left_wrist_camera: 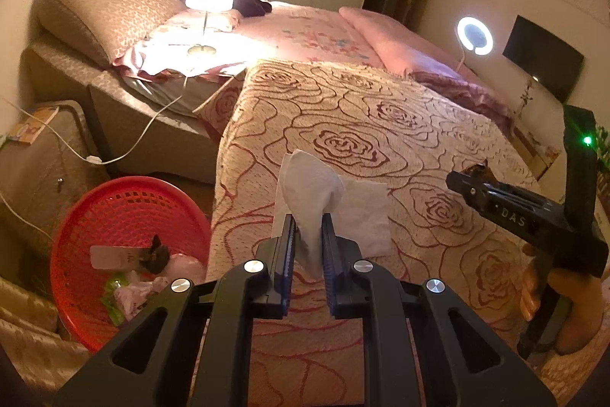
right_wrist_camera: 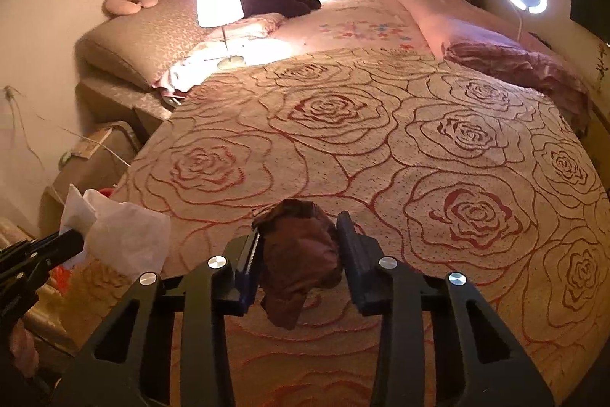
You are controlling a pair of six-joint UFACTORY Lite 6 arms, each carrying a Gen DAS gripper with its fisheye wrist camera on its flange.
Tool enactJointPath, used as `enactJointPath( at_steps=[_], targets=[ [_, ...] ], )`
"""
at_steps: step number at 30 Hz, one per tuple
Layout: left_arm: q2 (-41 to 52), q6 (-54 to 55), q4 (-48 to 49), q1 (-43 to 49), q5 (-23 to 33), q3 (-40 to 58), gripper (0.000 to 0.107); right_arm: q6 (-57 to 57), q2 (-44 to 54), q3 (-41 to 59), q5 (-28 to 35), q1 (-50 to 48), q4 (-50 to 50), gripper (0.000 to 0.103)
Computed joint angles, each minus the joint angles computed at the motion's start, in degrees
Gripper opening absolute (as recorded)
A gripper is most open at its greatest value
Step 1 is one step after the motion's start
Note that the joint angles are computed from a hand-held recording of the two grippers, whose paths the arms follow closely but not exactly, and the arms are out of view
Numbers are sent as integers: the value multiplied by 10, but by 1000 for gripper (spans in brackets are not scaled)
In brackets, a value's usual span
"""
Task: Collect trash
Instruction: 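Carry the white tissue and brown cloth over the red basket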
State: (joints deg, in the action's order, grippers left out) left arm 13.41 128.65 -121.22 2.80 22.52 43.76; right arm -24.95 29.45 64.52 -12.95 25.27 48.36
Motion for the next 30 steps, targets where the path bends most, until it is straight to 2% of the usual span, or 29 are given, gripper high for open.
enactJointPath(
  at_steps=[19,25,30],
  targets=[
    [-69,-74,84,95,39,-29,12,-25,-8,24,19,49,26,36],
    [-78,-87,102,126,49,-31,12,-96,15,62,34,70,93,36],
    [-70,-110,123,160,56,-18,12,-244,38,109,40,92,231,36]
  ],
)
